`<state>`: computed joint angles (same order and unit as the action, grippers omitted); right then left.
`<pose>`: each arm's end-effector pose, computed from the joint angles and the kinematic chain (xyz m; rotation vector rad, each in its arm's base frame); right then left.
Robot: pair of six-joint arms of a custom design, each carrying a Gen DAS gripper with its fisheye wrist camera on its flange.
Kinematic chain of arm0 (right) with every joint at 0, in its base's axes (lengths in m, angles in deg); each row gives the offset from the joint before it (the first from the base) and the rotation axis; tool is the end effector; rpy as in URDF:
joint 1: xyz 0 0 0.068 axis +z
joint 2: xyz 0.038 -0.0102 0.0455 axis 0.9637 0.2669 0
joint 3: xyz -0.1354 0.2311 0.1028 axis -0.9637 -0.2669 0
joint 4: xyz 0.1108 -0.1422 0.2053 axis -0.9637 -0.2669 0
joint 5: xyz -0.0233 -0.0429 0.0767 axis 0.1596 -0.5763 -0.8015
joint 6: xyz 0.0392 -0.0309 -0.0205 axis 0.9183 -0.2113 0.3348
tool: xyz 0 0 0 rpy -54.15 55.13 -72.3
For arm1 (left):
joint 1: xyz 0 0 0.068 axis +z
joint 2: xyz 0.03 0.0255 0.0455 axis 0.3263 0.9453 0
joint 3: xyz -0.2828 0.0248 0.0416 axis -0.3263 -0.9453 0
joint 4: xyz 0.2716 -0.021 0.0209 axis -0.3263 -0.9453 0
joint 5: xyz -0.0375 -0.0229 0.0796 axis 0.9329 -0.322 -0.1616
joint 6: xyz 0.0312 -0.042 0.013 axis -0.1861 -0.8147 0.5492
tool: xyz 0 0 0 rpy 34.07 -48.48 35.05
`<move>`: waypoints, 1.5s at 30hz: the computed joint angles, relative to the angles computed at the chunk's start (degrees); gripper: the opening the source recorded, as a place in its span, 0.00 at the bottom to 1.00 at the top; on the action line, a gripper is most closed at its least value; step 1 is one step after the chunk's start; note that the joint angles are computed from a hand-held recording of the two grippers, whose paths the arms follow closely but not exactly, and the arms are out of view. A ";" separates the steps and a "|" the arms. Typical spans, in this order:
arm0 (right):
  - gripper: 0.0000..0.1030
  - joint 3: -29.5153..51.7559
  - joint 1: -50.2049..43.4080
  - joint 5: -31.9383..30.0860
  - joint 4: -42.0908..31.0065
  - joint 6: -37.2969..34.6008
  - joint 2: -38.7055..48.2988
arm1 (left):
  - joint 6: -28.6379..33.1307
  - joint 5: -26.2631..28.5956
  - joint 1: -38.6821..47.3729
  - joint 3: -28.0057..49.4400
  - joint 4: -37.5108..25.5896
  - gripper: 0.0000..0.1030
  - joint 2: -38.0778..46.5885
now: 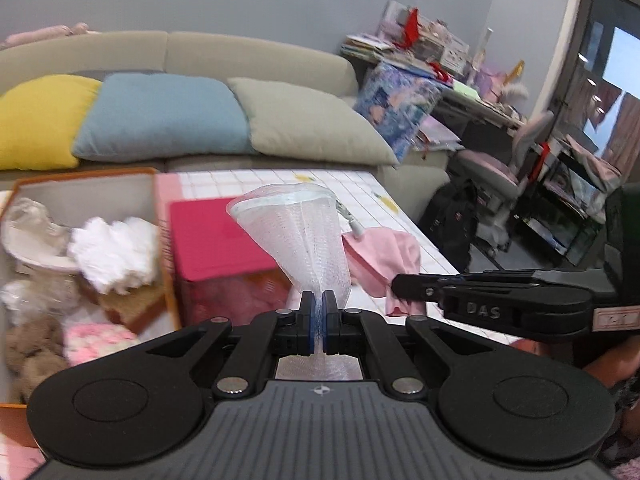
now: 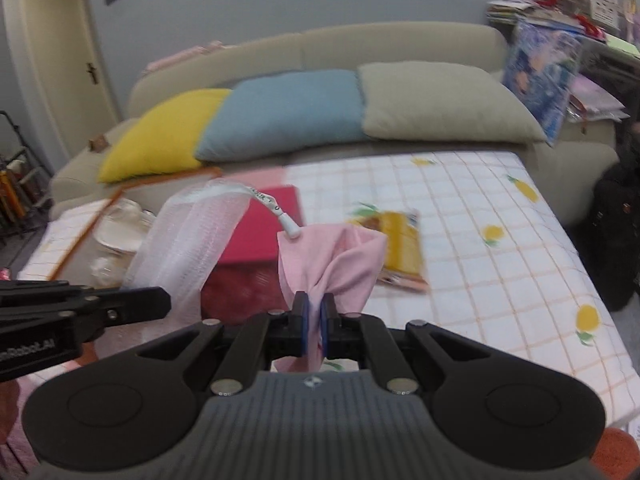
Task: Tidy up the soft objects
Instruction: 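Lift the mesh bag and pink cloth and carry them over the white box, then lower the mesh bag and pink cloth into the box and open both tools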
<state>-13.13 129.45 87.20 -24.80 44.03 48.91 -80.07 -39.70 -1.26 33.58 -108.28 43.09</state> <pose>0.1610 0.1971 0.2451 0.0592 2.2968 0.2354 0.1812 -0.0778 0.2438 0.4526 2.1995 -0.5635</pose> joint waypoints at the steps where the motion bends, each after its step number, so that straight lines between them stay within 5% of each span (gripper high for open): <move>1: 0.03 0.64 0.23 -0.55 0.58 -0.07 0.20 | 0.44 0.31 1.44 0.28 -0.98 0.03 -0.91; 14: 0.03 16.02 1.63 -9.88 8.69 -11.90 15.89 | 13.36 5.63 23.37 7.32 -7.83 0.03 3.84; 23: 0.03 31.23 0.59 -14.37 2.67 -20.28 32.30 | 21.67 2.84 27.66 10.51 -8.20 0.02 14.23; 35: 0.04 46.53 -1.26 -17.89 -7.76 -30.16 48.51 | 23.82 -3.37 26.81 10.03 -5.63 0.03 23.37; 39: 0.05 47.45 -1.31 -18.26 -8.38 -32.29 49.87 | 23.21 -4.01 26.89 9.32 -4.30 0.11 24.27; 45: 0.09 48.19 -0.27 -17.30 -9.01 -34.53 50.61 | 21.03 -3.62 27.75 8.99 -3.57 0.51 24.49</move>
